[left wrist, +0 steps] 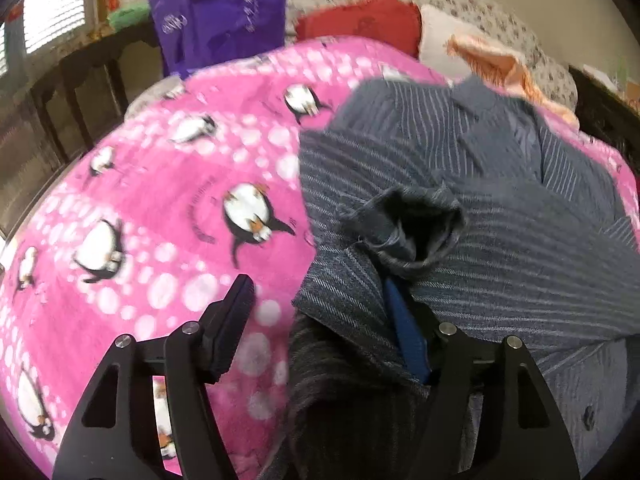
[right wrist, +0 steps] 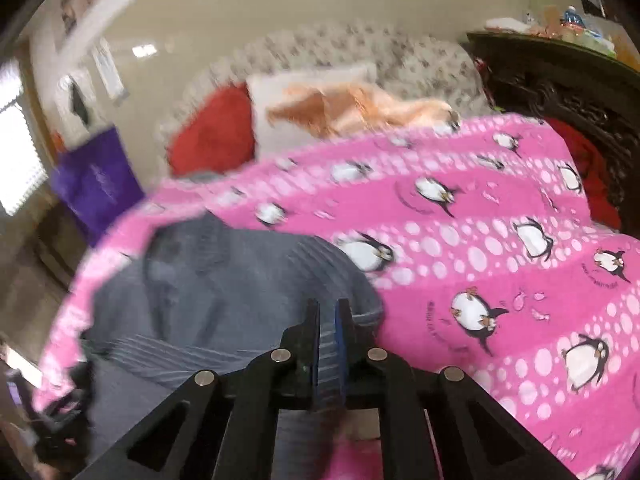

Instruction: Fold large clothes

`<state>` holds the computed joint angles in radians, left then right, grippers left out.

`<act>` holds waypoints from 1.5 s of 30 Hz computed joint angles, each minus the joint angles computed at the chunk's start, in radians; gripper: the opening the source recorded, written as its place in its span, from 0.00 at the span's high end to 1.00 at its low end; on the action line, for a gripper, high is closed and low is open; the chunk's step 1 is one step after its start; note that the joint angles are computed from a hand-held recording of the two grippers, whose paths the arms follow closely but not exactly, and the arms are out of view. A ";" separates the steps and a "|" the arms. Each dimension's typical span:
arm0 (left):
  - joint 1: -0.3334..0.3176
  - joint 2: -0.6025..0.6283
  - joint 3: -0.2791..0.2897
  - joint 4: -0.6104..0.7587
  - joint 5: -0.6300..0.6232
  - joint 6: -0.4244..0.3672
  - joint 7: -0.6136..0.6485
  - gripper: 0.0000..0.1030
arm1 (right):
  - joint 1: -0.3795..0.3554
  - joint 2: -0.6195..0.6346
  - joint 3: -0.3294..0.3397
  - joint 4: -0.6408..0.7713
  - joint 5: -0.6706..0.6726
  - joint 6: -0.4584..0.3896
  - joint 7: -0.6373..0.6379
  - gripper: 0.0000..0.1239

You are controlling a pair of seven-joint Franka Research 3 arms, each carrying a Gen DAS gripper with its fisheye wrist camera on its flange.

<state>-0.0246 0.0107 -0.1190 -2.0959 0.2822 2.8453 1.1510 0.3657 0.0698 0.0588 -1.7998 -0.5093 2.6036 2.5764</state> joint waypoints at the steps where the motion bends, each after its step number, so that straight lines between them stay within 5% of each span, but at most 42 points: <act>1: 0.002 -0.023 0.004 -0.015 0.051 0.013 -0.054 0.34 | 0.004 -0.005 0.009 0.000 0.024 0.011 -0.033 0.95; 4: 0.025 -0.104 0.001 -0.069 0.188 0.111 -0.203 0.34 | 0.025 -0.023 0.033 -0.017 0.033 0.008 -0.084 0.95; 7: -0.010 -0.118 0.007 -0.064 0.128 0.185 -0.113 0.36 | 0.043 -0.012 0.042 -0.019 0.005 0.020 -0.045 0.95; 11: -0.053 0.002 -0.009 0.073 0.027 0.093 0.059 0.48 | 0.090 0.039 0.035 0.009 -0.075 -0.005 0.114 0.95; 16: -0.051 0.182 0.012 0.288 0.085 -0.114 -0.006 0.50 | 0.130 0.080 0.014 -0.001 -0.105 -0.040 0.212 0.95; 19: 0.004 0.210 -0.028 0.258 -0.055 -0.072 0.112 0.48 | 0.139 0.077 0.007 -0.039 -0.147 -0.017 0.177 0.98; 22: -0.011 0.206 -0.015 0.245 -0.032 -0.057 0.086 0.45 | 0.146 0.107 0.003 -0.027 -0.178 -0.053 0.120 0.98; 30: -0.013 0.229 -0.009 0.283 -0.054 -0.098 0.063 0.27 | 0.117 0.123 -0.034 -0.065 -0.066 0.100 0.096 0.99; 32: 0.006 0.241 -0.028 0.308 -0.103 -0.122 0.103 0.25 | 0.102 0.116 -0.027 -0.082 0.002 0.132 0.054 0.99; 34: 0.029 0.230 -0.054 0.326 -0.162 -0.178 0.188 0.25 | 0.091 0.089 -0.006 -0.074 0.106 0.068 -0.033 0.99; 38: 0.080 0.094 -0.088 0.222 -0.386 -0.189 0.423 0.25 | 0.107 -0.067 0.018 -0.155 0.015 0.019 0.031 0.95; 45: 0.005 -0.170 0.015 -0.084 -0.528 -0.247 0.703 0.25 | 0.107 -0.223 0.123 -0.353 0.297 -0.063 -0.239 0.95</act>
<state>-0.0200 -0.1593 -0.1039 -2.1801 -0.2454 2.5987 1.8540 0.4723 -0.1534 0.1816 -2.1527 -0.2127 2.5402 2.3374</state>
